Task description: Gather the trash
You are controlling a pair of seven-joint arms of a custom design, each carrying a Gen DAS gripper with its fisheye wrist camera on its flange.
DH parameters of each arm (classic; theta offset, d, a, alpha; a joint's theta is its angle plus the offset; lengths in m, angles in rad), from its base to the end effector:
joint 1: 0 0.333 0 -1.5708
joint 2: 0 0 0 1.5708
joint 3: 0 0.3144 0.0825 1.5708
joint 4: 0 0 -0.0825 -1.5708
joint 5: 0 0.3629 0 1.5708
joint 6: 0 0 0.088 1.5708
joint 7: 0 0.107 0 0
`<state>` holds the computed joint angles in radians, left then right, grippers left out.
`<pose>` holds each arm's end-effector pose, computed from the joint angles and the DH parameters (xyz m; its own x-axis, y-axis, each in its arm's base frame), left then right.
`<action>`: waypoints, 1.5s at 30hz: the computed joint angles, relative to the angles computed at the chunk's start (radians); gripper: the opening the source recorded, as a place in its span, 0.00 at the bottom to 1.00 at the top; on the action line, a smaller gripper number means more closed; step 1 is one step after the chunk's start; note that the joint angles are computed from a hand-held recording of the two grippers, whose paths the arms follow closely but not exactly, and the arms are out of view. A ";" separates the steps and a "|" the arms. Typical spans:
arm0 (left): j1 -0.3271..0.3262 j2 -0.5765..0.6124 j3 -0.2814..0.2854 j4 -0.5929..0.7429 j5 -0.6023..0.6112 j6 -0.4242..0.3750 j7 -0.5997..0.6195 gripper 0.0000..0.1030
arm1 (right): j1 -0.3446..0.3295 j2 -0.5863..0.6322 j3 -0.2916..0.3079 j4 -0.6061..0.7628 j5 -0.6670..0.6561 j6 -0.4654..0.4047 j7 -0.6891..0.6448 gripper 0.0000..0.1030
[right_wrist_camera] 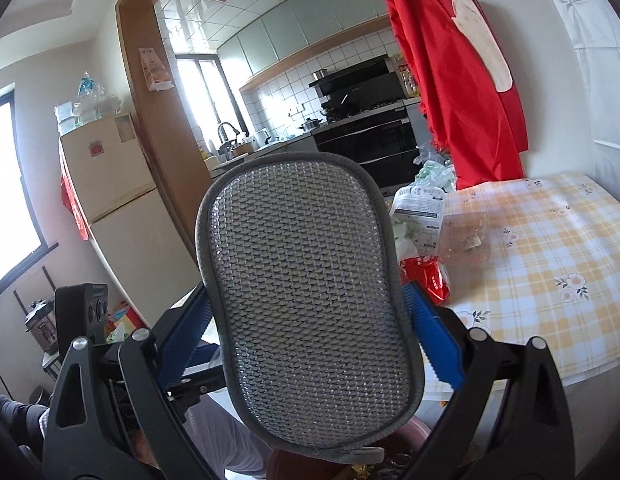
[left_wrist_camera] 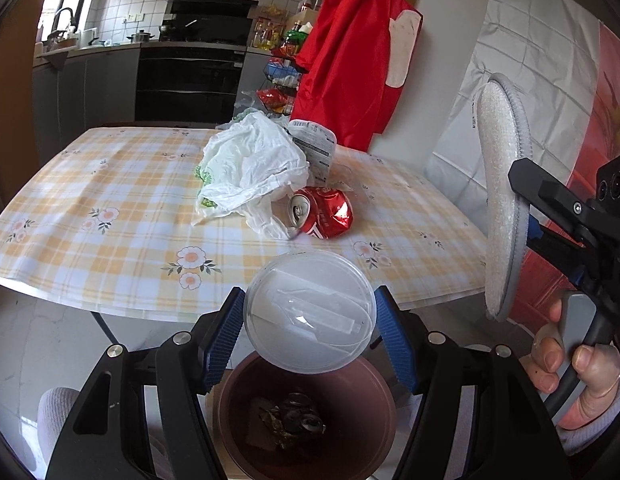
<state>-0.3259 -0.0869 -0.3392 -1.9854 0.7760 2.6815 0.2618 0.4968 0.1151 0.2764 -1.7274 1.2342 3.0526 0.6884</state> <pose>0.4240 -0.3690 0.5889 -0.0605 -0.9665 0.2495 -0.6132 -0.1612 -0.7733 0.4918 0.3631 0.6123 0.6265 -0.6802 -0.3806 -0.4746 0.0545 -0.8785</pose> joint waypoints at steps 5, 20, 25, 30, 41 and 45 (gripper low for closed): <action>-0.002 0.003 0.001 0.006 -0.009 -0.023 -0.003 0.77 | 0.001 -0.011 0.001 -0.005 0.079 -0.003 -0.062 0.90; 0.049 -0.089 -0.030 -0.029 0.134 -0.201 -0.234 0.94 | 0.022 -0.012 -0.001 -0.030 -0.019 -0.032 0.010 0.90; 0.057 -0.109 -0.034 -0.042 0.127 -0.226 -0.255 0.94 | 0.027 -0.016 -0.002 -0.035 -0.026 -0.052 0.017 0.92; 0.062 -0.113 -0.038 -0.045 0.120 -0.232 -0.253 0.94 | 0.030 -0.016 -0.003 -0.035 -0.046 -0.050 0.034 0.93; 0.064 -0.112 -0.040 -0.044 0.102 -0.232 -0.239 0.94 | 0.030 -0.012 -0.006 -0.038 -0.059 -0.040 0.055 0.94; 0.063 -0.105 -0.039 -0.041 0.098 -0.233 -0.233 0.94 | 0.028 -0.006 -0.008 -0.042 -0.097 -0.038 0.098 0.94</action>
<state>-0.2634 -0.1918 -0.3781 -2.0266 0.8741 2.4488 0.0288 0.5250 0.1091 0.2685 -1.7691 1.1368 3.0146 0.7863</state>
